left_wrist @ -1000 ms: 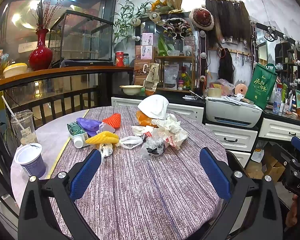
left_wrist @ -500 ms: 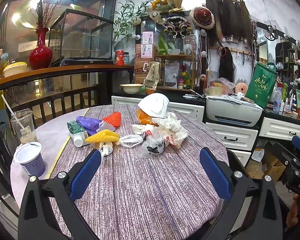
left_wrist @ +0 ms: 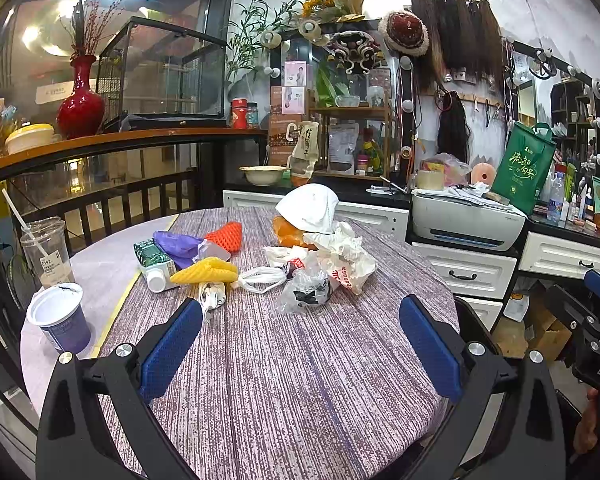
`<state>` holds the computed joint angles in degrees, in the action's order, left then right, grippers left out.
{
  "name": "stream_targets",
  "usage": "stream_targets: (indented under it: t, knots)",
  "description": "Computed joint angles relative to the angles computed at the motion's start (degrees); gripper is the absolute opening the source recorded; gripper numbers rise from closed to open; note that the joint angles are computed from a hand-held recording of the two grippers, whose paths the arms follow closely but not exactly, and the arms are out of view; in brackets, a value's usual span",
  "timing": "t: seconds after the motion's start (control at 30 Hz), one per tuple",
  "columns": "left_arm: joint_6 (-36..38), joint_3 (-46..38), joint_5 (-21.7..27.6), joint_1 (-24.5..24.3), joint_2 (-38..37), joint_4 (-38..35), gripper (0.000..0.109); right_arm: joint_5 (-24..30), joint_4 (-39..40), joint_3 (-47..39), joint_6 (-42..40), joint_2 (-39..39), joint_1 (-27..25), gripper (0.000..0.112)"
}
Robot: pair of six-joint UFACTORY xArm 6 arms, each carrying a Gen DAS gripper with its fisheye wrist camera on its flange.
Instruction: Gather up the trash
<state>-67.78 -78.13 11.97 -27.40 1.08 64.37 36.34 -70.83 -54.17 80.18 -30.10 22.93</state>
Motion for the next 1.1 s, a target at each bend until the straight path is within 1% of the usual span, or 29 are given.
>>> stream_targets:
  t: [0.17, 0.33, 0.43, 0.5, 0.53, 0.57, 0.67, 0.77, 0.87, 0.93, 1.0, 1.1]
  knots:
    - [1.15, 0.25, 0.09, 0.14, 0.1, -1.36, 0.098, -0.04, 0.47, -0.01, -0.43, 0.12, 0.02, 0.098]
    - [7.1, 2.89, -0.91, 0.68, -0.13, -8.71, 0.098, -1.8, 4.01, 0.17, -3.63, 0.81, -0.96, 0.098]
    - [10.74, 3.35, -0.42, 0.62, 0.15, -12.69, 0.098, -2.33, 4.78, 0.03, -4.29, 1.23, -1.18, 0.098]
    - [14.6, 3.43, 0.03, 0.37, 0.2, -16.24, 0.098, -4.5, 8.02, -0.04, -6.92, 1.78, -2.27, 0.098]
    - [16.22, 3.25, 0.46, 0.22, 0.36, -17.59, 0.098, -6.1, 10.97, -0.07, -9.54, 2.16, -3.01, 0.098]
    - [17.7, 3.18, 0.96, 0.09, 0.38, -18.81, 0.098, -8.35, 15.71, -0.05, -13.77, 2.75, -4.0, 0.098]
    - [22.56, 2.53, 2.79, -0.03, 0.96, -23.16, 0.098, -10.73, 27.74, -0.97, -24.74, 4.92, -5.35, 0.098]
    - [30.16, 1.14, 4.71, -0.06, 2.08, -32.47, 0.098, -9.99, 35.18, -3.81, -32.64, 8.36, -5.65, 0.098]
    - [37.66, 0.03, 6.68, 0.2, 2.84, -41.75, 0.098, -9.5, 44.04, -8.5, -41.65, 13.46, -6.16, 0.098]
    - [40.56, -1.74, 8.72, 0.28, 3.94, -44.89, 0.098, -9.38, 48.83, -11.99, -46.99, 17.06, -6.28, 0.098]
    - [44.16, -3.47, 10.63, 0.46, 4.92, -48.65, 0.098, -8.34, 55.87, -16.96, -54.62, 21.63, -6.22, 0.098]
    - [47.49, -6.58, 13.21, 0.93, 6.76, -51.48, 0.098, -7.0, 61.53, -25.12, -61.68, 28.61, -5.74, 0.098]
